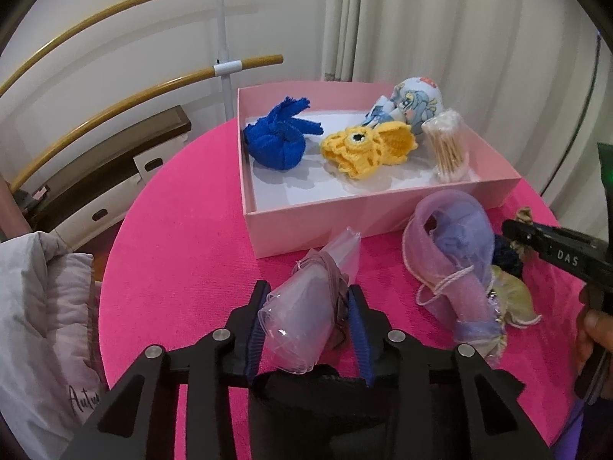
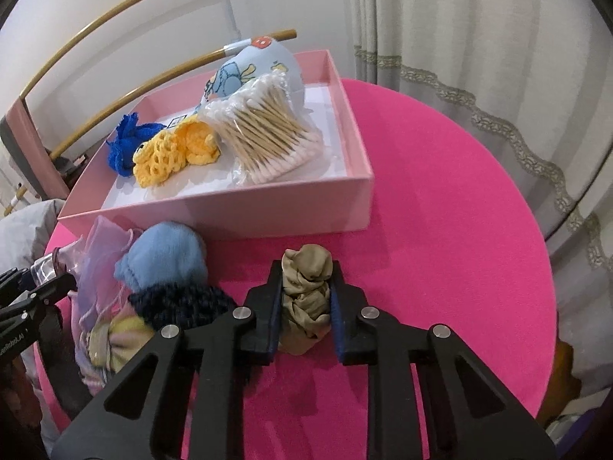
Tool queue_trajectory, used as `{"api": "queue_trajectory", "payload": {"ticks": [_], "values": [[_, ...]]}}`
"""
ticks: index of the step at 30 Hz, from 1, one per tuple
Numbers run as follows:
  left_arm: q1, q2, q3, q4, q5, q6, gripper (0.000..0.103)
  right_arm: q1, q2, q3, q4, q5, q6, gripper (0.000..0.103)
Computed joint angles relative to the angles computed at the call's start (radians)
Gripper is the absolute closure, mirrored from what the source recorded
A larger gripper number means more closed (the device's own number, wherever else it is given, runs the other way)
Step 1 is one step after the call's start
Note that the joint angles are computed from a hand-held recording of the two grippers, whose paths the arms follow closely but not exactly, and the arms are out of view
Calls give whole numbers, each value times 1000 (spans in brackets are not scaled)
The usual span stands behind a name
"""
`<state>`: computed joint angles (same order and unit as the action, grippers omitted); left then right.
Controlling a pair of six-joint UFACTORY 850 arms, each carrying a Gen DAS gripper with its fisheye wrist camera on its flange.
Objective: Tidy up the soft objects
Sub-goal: 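Carry the plastic bag and tan scrunchie into the pink box and open both tools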
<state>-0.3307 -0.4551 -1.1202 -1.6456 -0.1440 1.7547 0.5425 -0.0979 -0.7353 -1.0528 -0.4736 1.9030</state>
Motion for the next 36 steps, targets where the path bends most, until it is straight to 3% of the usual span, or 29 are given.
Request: {"api": "queue_trajectory", "payload": {"ticks": [8, 27, 36], "values": [[-7, 68, 58, -227, 0, 218, 71, 49, 79, 21, -10, -61, 22, 84], [-22, 211, 157, -674, 21, 649, 71, 143, 108, -37, -37, -93, 12, 84], [-34, 258, 153, -771, 24, 742, 71, 144, 103, -98, -59, -87, -51, 84]]}}
